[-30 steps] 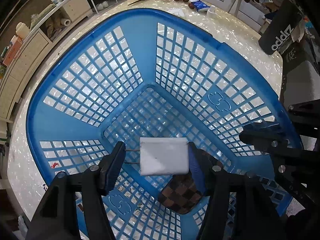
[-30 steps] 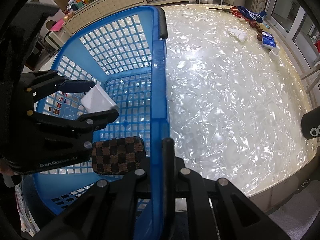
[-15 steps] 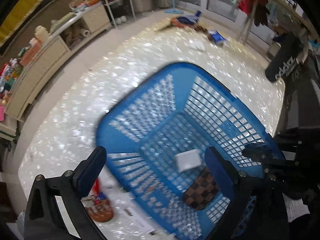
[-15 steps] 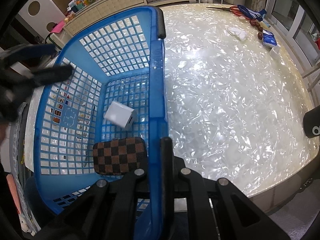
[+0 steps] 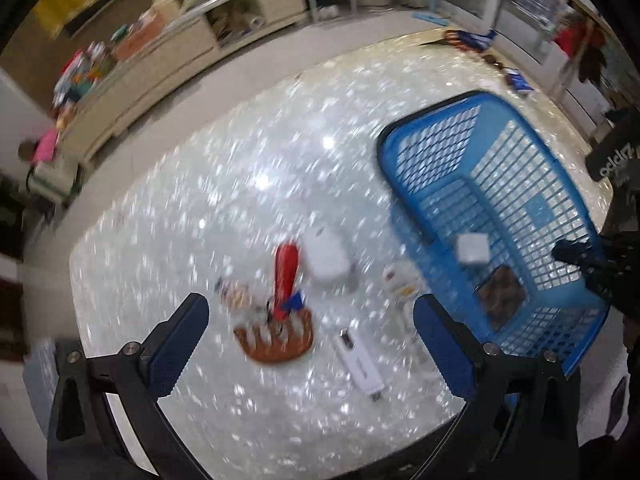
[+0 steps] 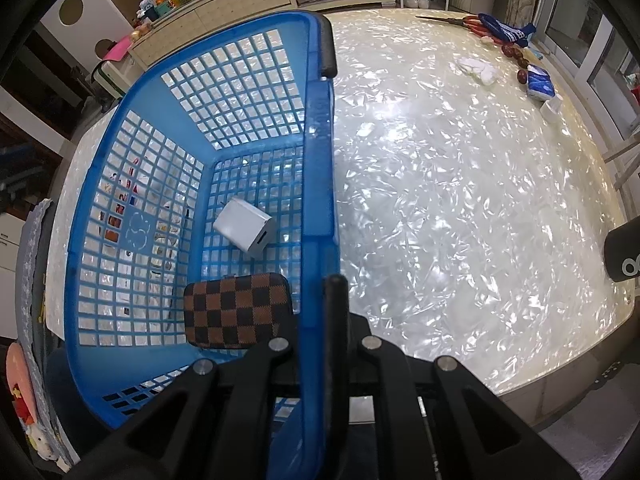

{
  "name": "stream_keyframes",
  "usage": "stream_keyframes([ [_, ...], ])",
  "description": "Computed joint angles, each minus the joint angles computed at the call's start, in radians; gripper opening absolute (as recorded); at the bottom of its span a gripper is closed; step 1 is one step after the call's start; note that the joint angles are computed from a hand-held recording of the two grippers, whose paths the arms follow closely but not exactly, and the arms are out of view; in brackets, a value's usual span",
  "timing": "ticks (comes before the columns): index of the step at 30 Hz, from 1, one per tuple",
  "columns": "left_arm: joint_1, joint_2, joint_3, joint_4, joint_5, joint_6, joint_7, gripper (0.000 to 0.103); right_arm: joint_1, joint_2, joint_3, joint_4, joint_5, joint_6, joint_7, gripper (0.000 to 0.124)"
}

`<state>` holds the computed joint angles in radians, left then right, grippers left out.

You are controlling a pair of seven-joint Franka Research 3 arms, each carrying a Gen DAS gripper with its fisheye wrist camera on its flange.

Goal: Organize rigid objects
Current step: 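Move the left tool back to the table over the white USB stick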

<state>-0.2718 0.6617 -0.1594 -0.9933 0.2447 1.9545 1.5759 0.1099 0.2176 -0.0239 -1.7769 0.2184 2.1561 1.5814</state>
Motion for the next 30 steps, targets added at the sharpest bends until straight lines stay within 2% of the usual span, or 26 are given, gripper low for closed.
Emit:
stream_keyframes([
  [5, 0.053, -0.109, -0.008, -0.226, -0.045, 0.058, -0.067, 0.103, 0.001, -0.001, 0.0, 0.001, -0.005, -0.006, -0.005, 0.007],
  [9, 0.085, -0.17, -0.016, -0.402, -0.08, 0.136, -0.152, 0.103, 0.001, -0.003, 0.0, -0.001, -0.006, -0.006, -0.005, 0.006],
  [14, 0.1, -0.181, -0.027, -0.513, -0.119, 0.205, -0.252, 0.103, 0.002, -0.006, 0.0, -0.004, -0.011, -0.009, -0.008, 0.006],
  [18, 0.108, -0.162, -0.039, -0.54, -0.149, 0.235, -0.293, 0.103, 0.003, -0.008, 0.0, -0.008, -0.012, -0.009, -0.008, 0.007],
  [21, 0.078, -0.145, -0.02, -0.539, -0.092, 0.251, -0.354, 0.102, 0.002, -0.007, 0.001, -0.009, -0.007, -0.008, -0.011, 0.007],
  [23, 0.079, -0.135, -0.026, -0.537, -0.092, 0.262, -0.368, 0.101, -0.001, -0.007, 0.001, -0.01, 0.001, -0.008, -0.015, 0.007],
  [30, 0.069, -0.075, -0.031, -0.494, -0.081, 0.252, -0.401, 0.094, -0.004, -0.004, 0.0, -0.006, 0.007, -0.012, -0.024, 0.007],
])
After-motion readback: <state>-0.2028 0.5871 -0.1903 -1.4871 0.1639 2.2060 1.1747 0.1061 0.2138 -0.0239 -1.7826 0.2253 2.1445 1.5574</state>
